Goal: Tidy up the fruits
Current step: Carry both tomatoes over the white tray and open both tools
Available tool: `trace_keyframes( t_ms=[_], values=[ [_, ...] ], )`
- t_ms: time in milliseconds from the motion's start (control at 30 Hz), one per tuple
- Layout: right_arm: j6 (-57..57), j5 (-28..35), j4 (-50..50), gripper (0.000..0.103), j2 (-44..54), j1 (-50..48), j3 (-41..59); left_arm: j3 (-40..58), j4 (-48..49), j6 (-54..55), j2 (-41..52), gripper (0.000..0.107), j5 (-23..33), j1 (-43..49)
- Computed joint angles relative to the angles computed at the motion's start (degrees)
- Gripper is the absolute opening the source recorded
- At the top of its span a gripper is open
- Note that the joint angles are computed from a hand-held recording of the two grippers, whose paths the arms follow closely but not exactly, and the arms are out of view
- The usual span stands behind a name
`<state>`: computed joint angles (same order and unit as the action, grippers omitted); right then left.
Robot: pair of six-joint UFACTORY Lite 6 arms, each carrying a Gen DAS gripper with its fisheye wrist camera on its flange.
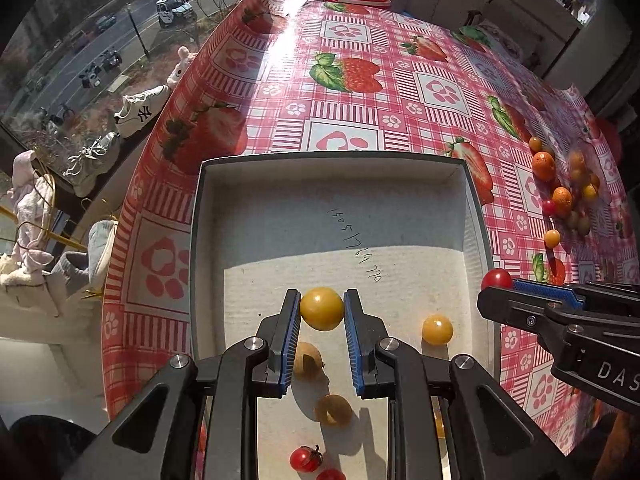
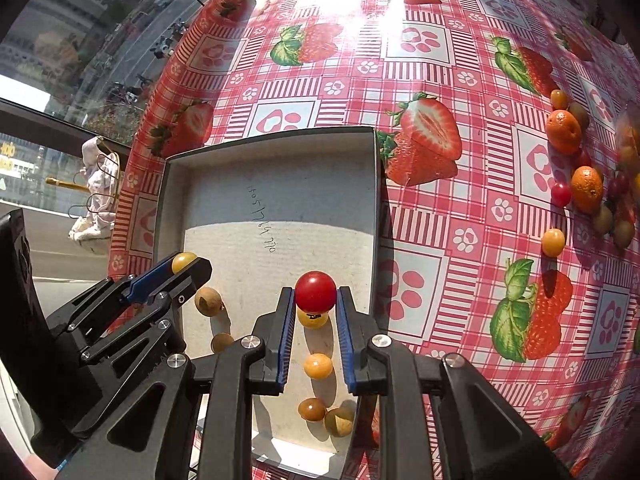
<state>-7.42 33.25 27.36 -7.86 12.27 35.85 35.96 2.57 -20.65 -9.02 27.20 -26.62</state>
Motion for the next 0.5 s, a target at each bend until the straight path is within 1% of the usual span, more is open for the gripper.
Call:
trace_keyframes(
  t_ms=[167, 500],
  values=[
    [-0.2, 0.1, -0.1, 0.022, 0.7, 0.0, 0.5, 0.7, 0.5, -0.5, 1.6, 0.023, -0.1, 0.0],
    [-0.7, -1.3, 0.1, 0.022, 5.4, 0.4, 3.5, 3.2, 2.2, -1.3, 5.8, 0.023, -1.1, 0.5]
  ],
)
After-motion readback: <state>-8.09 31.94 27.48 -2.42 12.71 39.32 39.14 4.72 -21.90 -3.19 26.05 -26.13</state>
